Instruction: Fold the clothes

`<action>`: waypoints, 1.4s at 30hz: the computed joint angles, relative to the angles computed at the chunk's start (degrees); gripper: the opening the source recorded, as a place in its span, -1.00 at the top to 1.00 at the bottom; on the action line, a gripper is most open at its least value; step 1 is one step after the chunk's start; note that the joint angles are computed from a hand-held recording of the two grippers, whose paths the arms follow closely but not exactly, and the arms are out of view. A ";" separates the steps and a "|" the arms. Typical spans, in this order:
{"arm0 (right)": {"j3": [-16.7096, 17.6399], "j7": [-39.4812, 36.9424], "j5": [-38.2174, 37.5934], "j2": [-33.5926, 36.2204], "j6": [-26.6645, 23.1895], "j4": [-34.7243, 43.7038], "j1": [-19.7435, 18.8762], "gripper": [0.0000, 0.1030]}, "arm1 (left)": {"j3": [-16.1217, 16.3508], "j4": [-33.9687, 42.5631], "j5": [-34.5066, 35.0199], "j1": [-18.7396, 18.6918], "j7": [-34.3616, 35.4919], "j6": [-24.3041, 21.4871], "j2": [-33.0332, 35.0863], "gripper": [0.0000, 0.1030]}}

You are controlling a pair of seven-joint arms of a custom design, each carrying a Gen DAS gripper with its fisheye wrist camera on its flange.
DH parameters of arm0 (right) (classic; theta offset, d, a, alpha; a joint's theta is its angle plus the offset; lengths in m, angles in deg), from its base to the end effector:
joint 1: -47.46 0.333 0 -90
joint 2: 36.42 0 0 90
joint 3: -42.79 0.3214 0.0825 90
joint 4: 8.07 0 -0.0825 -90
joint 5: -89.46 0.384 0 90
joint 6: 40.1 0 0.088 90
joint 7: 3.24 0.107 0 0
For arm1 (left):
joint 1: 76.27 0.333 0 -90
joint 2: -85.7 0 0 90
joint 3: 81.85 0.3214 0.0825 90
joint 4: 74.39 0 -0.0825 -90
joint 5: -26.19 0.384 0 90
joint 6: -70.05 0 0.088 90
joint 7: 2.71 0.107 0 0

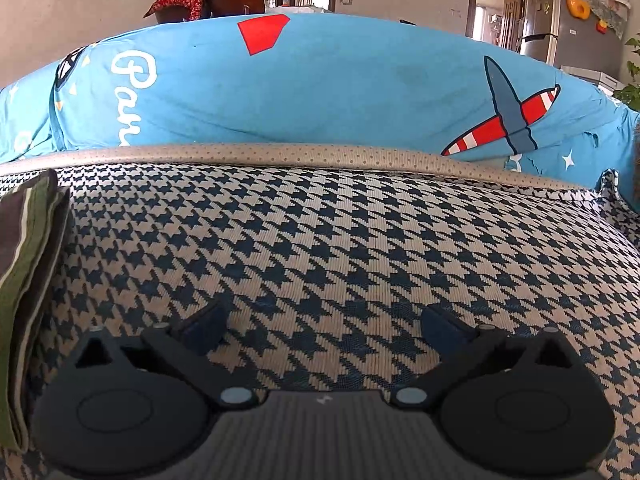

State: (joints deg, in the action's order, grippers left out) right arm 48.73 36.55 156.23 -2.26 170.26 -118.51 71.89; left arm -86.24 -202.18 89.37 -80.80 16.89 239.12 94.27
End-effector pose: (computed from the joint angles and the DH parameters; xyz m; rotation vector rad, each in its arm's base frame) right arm 0.5870 0.1968 0.2728 -1.7259 1.6682 -0.8956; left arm 0.5440 -0.1444 0.3510 -1.8429 1.7664 -0.5957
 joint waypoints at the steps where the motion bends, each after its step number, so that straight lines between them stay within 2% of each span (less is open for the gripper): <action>1: 0.02 0.05 -0.01 -0.05 0.07 -0.09 0.04 -1.00 | 0.22 -0.11 0.56 0.02 -0.60 -0.04 -0.23 -1.00; 5: 0.02 0.17 -0.11 -0.04 0.17 -0.14 0.05 -1.00 | 0.65 -0.71 1.99 0.72 -2.16 -0.48 -1.19 -1.00; 16: -0.08 0.17 -0.16 0.10 0.19 0.01 0.07 -1.00 | 1.61 -3.91 0.77 5.14 -0.64 4.10 -3.57 -1.00; 23: -0.03 0.10 -0.13 0.10 0.21 0.03 0.04 -1.00 | 2.06 -6.36 7.62 6.62 -3.72 5.37 -5.58 -1.00; 28: -0.03 0.09 -0.16 0.12 0.22 0.05 0.02 -1.00 | 2.04 -7.48 8.24 8.07 -4.43 6.38 -6.25 -1.00; 42: 0.06 0.37 -0.44 0.16 0.46 -0.08 -0.02 -1.00 | 2.36 -7.66 32.75 12.08 -29.35 9.68 -10.57 -1.00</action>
